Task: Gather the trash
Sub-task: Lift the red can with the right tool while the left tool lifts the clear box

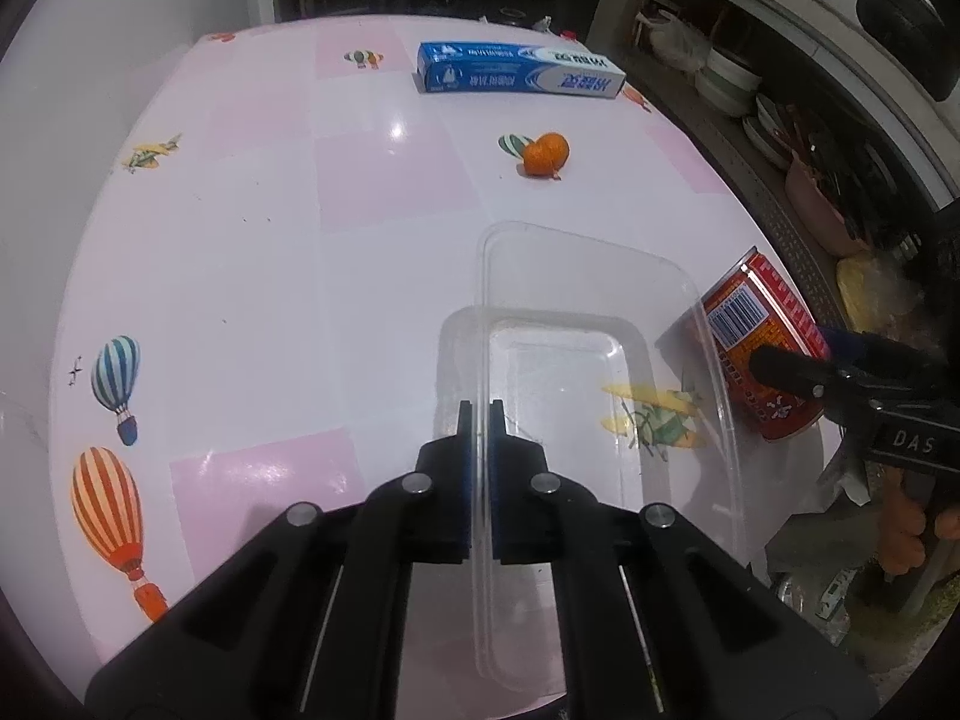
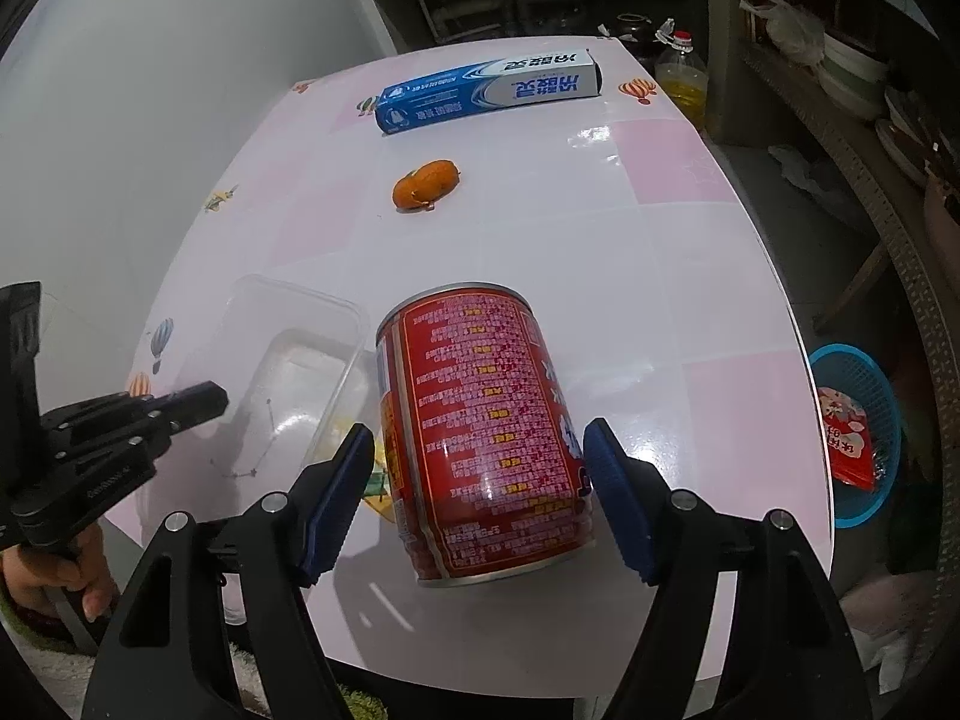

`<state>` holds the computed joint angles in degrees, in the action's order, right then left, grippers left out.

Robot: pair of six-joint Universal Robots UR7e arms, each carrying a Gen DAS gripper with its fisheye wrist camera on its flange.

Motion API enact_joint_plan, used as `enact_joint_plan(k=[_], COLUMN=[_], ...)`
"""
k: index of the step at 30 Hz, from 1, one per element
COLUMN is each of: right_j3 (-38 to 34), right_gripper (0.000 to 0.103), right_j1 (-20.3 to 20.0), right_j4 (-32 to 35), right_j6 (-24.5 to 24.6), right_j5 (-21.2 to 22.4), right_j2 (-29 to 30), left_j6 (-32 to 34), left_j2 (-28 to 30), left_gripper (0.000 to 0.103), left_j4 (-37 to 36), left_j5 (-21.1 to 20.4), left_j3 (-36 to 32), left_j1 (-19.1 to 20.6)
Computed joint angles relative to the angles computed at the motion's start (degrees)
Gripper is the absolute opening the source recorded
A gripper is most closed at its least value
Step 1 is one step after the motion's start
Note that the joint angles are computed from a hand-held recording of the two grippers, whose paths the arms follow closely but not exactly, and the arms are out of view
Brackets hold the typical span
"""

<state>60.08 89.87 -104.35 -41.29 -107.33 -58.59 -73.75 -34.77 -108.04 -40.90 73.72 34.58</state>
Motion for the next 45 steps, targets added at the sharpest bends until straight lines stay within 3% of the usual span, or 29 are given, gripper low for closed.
enact_joint_plan(k=[9, 45], right_j3=[0.55, -0.61], right_gripper=[0.067, 0.065], right_j1=[-0.01, -0.12], right_j4=[-1.22, -1.6], right_j6=[0.16, 0.76], right_j5=[-0.3, 2.76], right_j2=[-0.25, -1.29], left_j6=[-1.75, -0.87], left_j2=[-0.44, 0.75], left_gripper=[0.002, 0.002], left_j4=[2.12, 4.14], left_j5=[2.64, 6.82], left_j3=[-0.14, -3.26], left_j1=[-0.9, -2.61])
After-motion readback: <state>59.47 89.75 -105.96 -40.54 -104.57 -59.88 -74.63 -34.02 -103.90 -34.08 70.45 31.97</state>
